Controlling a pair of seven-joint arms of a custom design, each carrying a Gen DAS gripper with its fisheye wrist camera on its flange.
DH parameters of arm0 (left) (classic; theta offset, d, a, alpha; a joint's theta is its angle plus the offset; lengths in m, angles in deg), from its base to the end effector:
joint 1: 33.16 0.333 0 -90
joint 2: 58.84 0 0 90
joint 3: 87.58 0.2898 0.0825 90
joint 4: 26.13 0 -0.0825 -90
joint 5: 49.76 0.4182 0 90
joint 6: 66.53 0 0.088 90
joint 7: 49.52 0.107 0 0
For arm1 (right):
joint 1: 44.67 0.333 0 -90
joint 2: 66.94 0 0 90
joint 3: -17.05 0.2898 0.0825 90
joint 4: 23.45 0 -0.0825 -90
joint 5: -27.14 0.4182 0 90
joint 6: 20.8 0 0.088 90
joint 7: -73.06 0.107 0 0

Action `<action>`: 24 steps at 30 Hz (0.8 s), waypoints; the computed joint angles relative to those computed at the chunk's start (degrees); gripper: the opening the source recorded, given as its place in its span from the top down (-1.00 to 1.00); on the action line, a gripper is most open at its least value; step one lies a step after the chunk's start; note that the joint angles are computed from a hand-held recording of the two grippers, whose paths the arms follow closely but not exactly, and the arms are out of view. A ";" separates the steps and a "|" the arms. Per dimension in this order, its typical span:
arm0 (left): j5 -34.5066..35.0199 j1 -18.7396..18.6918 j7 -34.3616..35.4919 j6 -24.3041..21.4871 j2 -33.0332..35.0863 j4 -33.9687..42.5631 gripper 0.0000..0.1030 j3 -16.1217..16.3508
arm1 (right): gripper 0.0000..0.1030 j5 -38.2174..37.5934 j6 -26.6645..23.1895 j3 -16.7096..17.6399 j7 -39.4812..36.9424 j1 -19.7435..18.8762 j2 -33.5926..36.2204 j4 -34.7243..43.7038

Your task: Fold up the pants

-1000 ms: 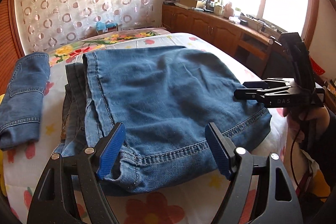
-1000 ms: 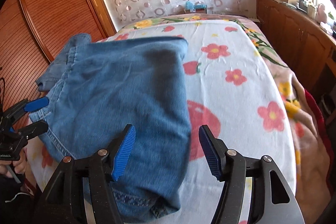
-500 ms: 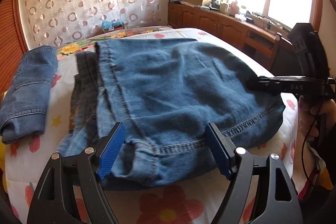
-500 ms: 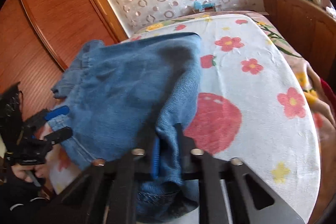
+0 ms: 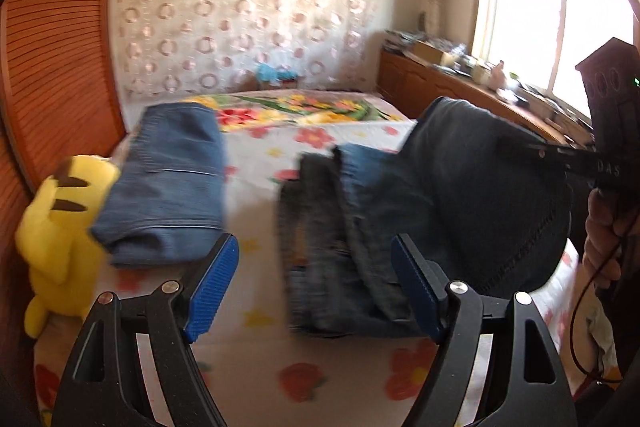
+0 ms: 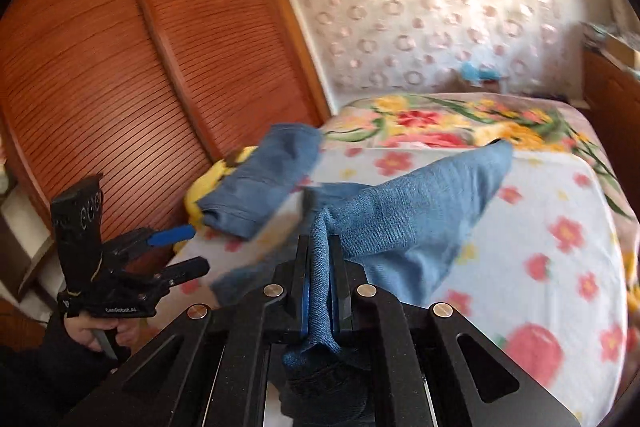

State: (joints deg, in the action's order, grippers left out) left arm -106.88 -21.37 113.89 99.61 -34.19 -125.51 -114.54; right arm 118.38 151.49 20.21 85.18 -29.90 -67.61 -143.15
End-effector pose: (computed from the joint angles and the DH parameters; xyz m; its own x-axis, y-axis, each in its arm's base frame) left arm 0.7039 -0.1024 0.3727 -0.5377 -0.8399 0.0734 -0.5143 0.2578 -0.8179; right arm 0.5810 0.1115 0.4344 0.2994 -0.9166 -0.2649 -0.5431 0.0646 -0.8372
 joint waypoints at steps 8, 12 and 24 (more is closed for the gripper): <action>0.97 2.63 -2.10 2.23 1.51 2.05 -0.54 0.03 | 0.87 -11.78 -3.31 2.69 8.21 0.88 9.45 8.44; 0.90 4.29 -2.58 3.36 2.34 2.50 -0.54 -0.79 | 0.87 -24.54 -6.85 3.05 19.50 0.15 16.43 14.72; 7.00 7.08 -6.77 3.54 3.96 2.10 -0.54 -3.99 | 0.03 -43.63 -7.80 5.43 35.49 -3.09 19.58 19.12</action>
State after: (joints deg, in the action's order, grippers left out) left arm -99.88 -14.29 107.13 103.15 -30.23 -123.41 -118.53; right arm 74.75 143.70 25.64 120.66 -32.99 -48.03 -124.03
